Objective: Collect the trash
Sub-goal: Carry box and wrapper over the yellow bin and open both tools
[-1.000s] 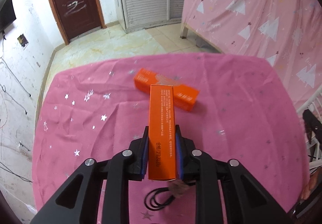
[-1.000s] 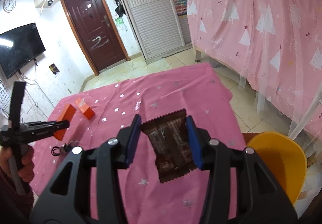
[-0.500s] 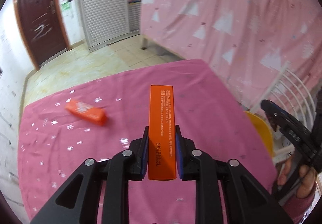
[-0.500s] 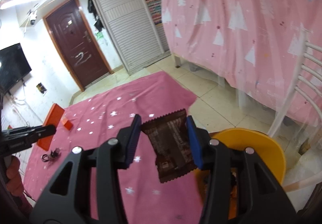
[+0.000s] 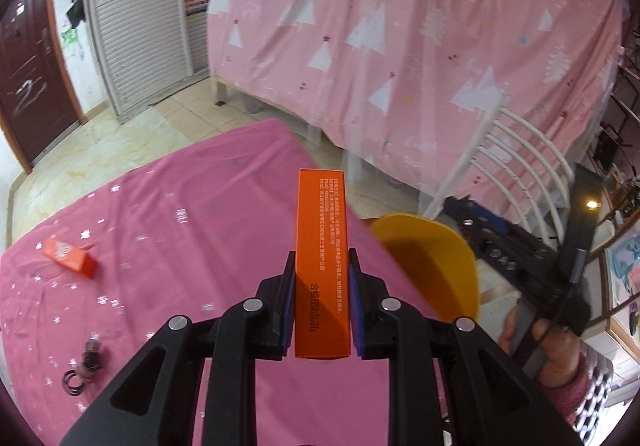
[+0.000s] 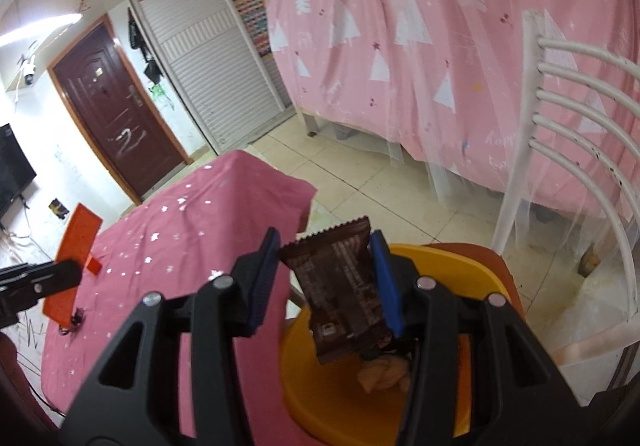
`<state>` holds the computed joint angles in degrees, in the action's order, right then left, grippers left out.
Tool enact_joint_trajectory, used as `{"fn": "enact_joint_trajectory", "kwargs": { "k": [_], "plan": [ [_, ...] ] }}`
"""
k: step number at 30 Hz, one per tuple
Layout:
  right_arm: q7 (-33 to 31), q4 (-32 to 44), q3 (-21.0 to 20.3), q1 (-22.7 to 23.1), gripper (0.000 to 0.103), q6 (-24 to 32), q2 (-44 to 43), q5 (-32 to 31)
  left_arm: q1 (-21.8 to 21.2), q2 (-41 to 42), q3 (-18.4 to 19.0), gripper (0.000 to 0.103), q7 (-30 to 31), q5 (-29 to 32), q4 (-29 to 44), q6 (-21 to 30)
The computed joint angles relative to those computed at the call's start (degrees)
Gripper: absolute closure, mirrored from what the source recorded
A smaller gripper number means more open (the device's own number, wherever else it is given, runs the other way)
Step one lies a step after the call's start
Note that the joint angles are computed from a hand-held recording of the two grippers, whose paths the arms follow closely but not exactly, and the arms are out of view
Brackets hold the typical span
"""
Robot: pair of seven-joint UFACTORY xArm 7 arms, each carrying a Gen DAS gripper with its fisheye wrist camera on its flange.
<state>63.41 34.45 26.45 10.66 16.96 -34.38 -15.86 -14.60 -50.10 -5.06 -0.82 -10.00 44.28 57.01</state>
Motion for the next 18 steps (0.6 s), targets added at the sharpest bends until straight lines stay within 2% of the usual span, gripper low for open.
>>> {"fn": "enact_joint_trajectory", "kwargs": {
  "k": [2, 5, 11, 18],
  "plan": [
    [0.0, -1.1, -1.0, 0.4, 0.056, -0.6, -0.5, 0.6, -1.0, 1.0, -1.3, 0.087, -0.8, -0.9, 0.6, -0.7],
    [0.5, -2.9, -1.9, 0.1, 0.047, -1.1, -2.5, 1.4, -2.6, 2.8, -2.8, 0.087, -1.8, -1.7, 1.4, -1.9],
    [1.1, -6.7, -3.4, -0.6, 0.047, -1.5, -7.9, 3.6, -5.7, 6.4, -4.7, 0.087, -3.6, -3.1, 2.3, -5.2],
    [1.9, -9.4, -3.8, -2.4, 0.047, -1.1, -12.5, 5.4, -12.1, 10.4, -3.9, 0.087, -1.2, -8.1, 0.7, -11.1]
  ]
}}
